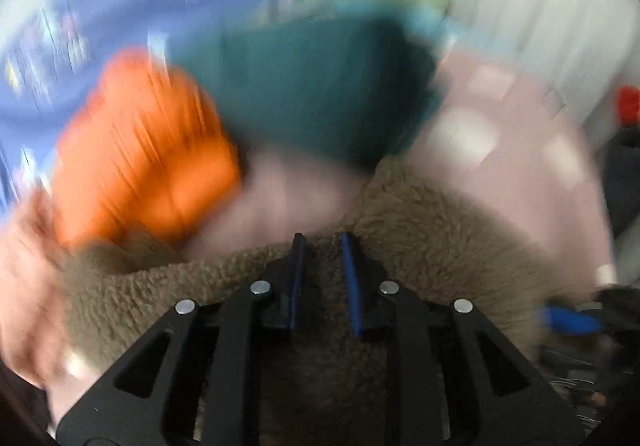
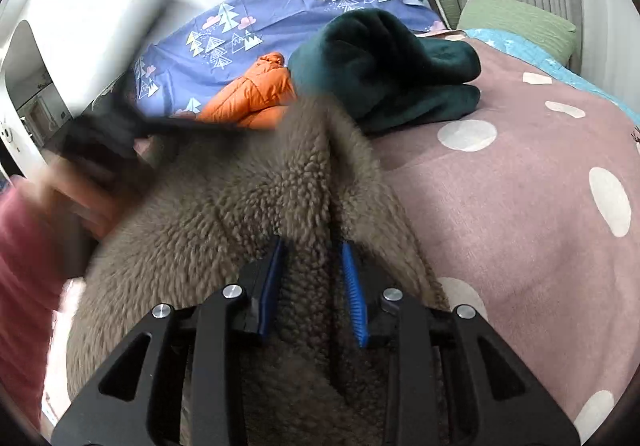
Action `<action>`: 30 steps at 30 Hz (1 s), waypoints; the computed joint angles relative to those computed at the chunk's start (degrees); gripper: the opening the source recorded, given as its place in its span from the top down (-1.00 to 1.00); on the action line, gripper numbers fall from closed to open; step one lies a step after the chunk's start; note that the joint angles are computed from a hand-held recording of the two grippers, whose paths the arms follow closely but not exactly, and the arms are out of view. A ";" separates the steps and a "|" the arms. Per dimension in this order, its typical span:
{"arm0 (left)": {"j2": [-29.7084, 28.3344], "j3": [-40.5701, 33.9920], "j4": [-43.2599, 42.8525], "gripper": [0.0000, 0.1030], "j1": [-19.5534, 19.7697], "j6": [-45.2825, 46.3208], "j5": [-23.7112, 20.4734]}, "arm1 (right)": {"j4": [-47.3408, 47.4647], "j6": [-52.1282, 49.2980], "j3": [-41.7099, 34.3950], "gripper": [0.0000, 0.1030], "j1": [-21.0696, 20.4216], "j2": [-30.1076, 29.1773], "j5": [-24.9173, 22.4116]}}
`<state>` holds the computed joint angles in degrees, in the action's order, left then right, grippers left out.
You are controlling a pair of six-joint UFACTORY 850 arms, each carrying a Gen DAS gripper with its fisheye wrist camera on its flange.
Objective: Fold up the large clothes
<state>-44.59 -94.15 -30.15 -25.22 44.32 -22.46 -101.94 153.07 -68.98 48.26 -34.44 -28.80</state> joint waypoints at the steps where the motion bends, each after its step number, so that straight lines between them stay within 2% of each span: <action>1: -0.16 -0.46 -2.91 0.59 0.32 1.19 -0.44 | 0.17 -0.02 0.08 0.42 0.08 0.01 -0.44; 5: 2.02 2.43 -8.18 0.60 0.71 7.16 1.58 | -0.88 1.09 0.56 0.34 0.04 0.50 0.03; 9: 7.71 9.50 -30.73 0.59 1.86 29.36 5.43 | -2.34 2.59 1.47 0.24 0.02 1.14 0.09; 10: 10.30 11.74 -36.73 0.56 2.65 34.95 5.42 | -2.59 3.06 1.70 0.23 -0.01 1.25 0.06; 11: 11.80 13.15 -42.72 0.37 3.42 40.93 5.36 | -3.65 4.23 1.99 0.22 -0.24 1.33 0.33; 12: 13.55 14.67 -48.72 0.32 4.57 46.93 4.84 | -5.62 6.19 2.32 0.20 -0.58 1.44 0.95; 14: 15.12 16.09 -57.26 0.35 6.82 53.79 4.26 | -7.72 8.62 2.67 0.19 -0.90 1.59 1.43; 16: 14.93 15.92 -57.05 0.65 9.23 51.05 3.68 | -7.83 8.82 2.65 0.19 -0.84 1.52 0.99; 17: 13.37 14.86 -53.48 0.79 11.35 46.08 0.65 | -7.14 8.22 2.53 0.19 -0.60 1.40 0.41; 19: 10.11 12.69 -42.78 0.80 12.75 36.32 -0.23 | -7.28 8.54 2.50 0.19 -0.50 1.24 -0.08; 20: 6.55 12.39 -39.73 0.78 11.96 34.95 1.99 | -8.52 9.84 2.55 0.19 -0.64 1.18 0.14; 21: 5.09 12.86 -39.07 0.78 11.32 35.93 3.83 | -8.63 10.29 2.13 0.17 -0.79 0.97 0.84; 22: 4.89 13.14 -40.81 0.80 11.45 35.47 3.80 | -6.33 8.36 1.74 0.17 -0.59 0.79 0.14; 24: 4.73 13.51 -48.35 0.83 12.39 37.66 0.90 | -4.15 5.77 1.63 0.17 -0.30 0.90 -0.26; 25: 5.23 14.02 -49.35 0.83 12.09 39.91 1.95 | -4.48 5.96 1.81 0.16 -0.35 1.03 -0.05; 30: 9.16 15.11 -44.00 0.79 12.37 36.08 2.27 | -5.52 7.35 2.47 0.14 -0.27 1.36 -0.27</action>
<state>-35.43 -79.04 -74.15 -12.85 80.40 -20.19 -107.46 160.42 -66.51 47.99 -33.08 -29.07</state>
